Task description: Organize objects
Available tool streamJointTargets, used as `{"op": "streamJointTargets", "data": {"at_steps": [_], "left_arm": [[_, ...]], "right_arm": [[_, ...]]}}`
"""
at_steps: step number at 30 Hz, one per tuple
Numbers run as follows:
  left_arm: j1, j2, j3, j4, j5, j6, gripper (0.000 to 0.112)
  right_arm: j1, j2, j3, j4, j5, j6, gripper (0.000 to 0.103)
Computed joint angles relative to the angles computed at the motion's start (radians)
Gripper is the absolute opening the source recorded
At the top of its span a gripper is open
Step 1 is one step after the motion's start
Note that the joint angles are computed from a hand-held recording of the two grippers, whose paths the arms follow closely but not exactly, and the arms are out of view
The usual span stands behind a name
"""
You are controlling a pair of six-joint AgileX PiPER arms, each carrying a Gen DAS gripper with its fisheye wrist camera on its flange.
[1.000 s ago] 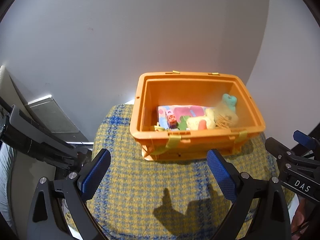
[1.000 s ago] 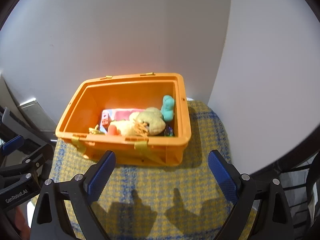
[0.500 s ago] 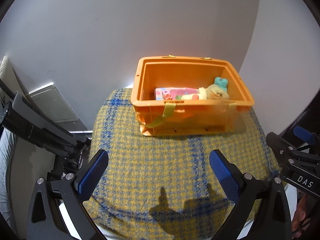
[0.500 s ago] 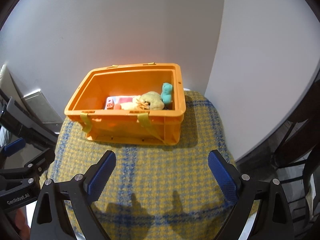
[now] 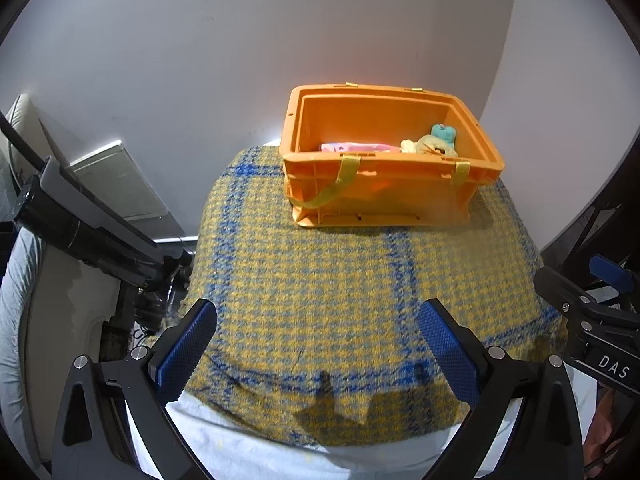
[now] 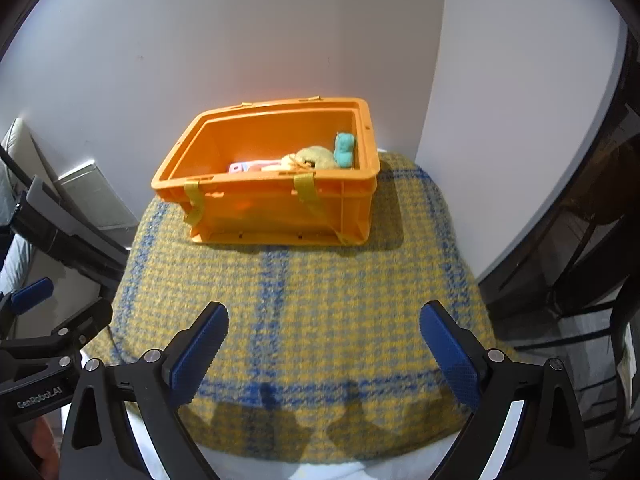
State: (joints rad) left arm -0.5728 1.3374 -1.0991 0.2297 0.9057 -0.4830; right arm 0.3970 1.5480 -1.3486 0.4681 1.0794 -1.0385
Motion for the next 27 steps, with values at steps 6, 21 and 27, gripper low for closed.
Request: {"op": "streamJointTargets", "data": {"at_steps": [6,21,27], "left_arm": [[0.010,-0.040,0.049,-0.023,0.013,0.008,0.103],[-0.027,-0.111,0.135,-0.025,0.046,-0.055,0.103],[-0.059,-0.140,0.156,0.011,0.077,-0.117,0.103]], "right_arm": [[-0.033,-0.042,0.045,-0.003,0.026,-0.031,0.097],[-0.083,-0.076,0.094,-0.029,0.046,-0.077,0.097],[-0.098,-0.084,0.113,-0.040,0.048,-0.090,0.097]]}}
